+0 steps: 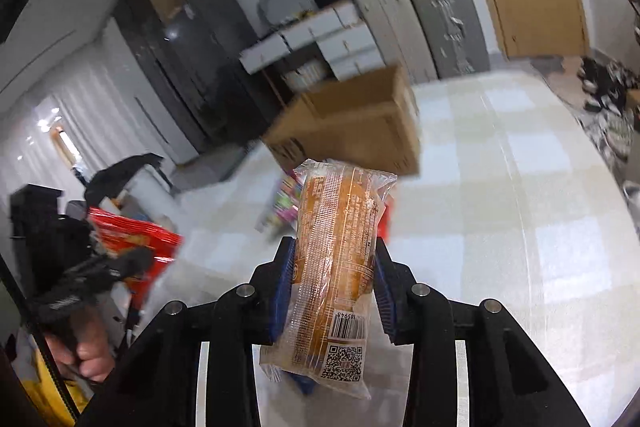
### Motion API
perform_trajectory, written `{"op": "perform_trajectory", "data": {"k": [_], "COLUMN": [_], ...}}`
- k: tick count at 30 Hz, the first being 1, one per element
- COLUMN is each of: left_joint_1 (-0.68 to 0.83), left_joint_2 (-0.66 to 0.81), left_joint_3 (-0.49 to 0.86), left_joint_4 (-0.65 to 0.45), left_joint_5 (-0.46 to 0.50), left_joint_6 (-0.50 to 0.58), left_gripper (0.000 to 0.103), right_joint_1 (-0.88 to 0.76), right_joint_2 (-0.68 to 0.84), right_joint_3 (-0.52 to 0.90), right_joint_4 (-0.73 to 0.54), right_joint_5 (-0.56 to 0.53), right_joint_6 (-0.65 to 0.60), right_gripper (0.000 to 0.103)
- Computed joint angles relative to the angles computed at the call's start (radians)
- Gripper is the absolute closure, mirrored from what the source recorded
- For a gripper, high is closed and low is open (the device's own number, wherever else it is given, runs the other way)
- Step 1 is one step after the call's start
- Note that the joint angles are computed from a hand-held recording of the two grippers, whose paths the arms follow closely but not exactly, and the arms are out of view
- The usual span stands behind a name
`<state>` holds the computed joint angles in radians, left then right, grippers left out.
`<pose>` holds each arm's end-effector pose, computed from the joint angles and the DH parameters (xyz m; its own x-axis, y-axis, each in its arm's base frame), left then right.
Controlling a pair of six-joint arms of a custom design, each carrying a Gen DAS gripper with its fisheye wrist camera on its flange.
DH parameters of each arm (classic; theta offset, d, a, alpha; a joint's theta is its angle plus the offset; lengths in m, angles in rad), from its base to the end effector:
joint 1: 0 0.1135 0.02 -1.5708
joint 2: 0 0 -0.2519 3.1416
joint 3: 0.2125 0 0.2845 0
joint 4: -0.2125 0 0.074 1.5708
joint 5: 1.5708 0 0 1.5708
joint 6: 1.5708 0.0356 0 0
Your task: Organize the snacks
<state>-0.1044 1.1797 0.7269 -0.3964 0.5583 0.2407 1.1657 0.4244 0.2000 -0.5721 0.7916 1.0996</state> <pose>0.2657 -0.0468 0.2004 -0.6211 0.2684 -0.7364 0.6018 0.7651 -0.2288 0.0801 0.1225 0.1431 -0.5287 0.3559 -0.7706 0.0469 0.9187 0.3921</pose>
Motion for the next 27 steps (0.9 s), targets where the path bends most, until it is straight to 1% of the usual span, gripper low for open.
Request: {"op": "perform_trajectory", "data": {"k": [5,7,11,14,19,21,22,24,25,26,27], "left_joint_1": [-0.009,-0.018,-0.025,-0.043,-0.094,-0.111,-0.118,-0.133,-0.143,-0.155,-0.168], "left_joint_2": [-0.023,-0.037,-0.020,0.013,0.086,0.127,0.153,0.219,0.235,0.257,0.275], "left_joint_3": [0.053,0.073,0.135,0.197,0.304,0.353,0.382,0.459,0.481,0.509,0.529], "left_joint_4": [-0.036,-0.045,-0.072,-0.082,-0.076,-0.073,-0.072,-0.101,-0.105,-0.103,-0.101], "left_joint_5": [-0.005,-0.015,-0.003,-0.013,-0.049,-0.051,-0.044,-0.029,-0.034,-0.050,-0.064], "left_joint_6": [-0.016,-0.018,-0.032,-0.050,-0.069,-0.084,-0.102,-0.115,-0.122,-0.128,-0.131], "left_gripper": [0.043,0.043,0.043,0.043,0.043,0.043,0.043,0.043,0.043,0.043,0.043], "right_joint_1": [0.034,0.037,0.020,-0.029,-0.178,-0.286,-0.298,-0.397,-0.463,-0.478,-0.524], "right_joint_2": [-0.021,-0.011,0.017,0.037,0.060,0.109,0.106,0.147,0.186,0.182,0.213], "right_joint_3": [0.095,0.160,0.218,0.262,0.325,0.366,0.366,0.393,0.410,0.408,0.426], "right_joint_4": [0.014,0.040,0.060,0.073,0.098,0.123,0.124,0.151,0.177,0.177,0.191], "right_joint_5": [0.021,0.010,-0.008,-0.046,-0.184,-0.275,-0.294,-0.388,-0.438,-0.464,-0.504], "right_joint_6": [-0.096,-0.174,-0.242,-0.310,-0.420,-0.480,-0.489,-0.536,-0.555,-0.567,-0.587], "right_gripper": [0.066,0.066,0.066,0.066,0.066,0.066,0.066,0.066,0.066,0.066,0.066]}}
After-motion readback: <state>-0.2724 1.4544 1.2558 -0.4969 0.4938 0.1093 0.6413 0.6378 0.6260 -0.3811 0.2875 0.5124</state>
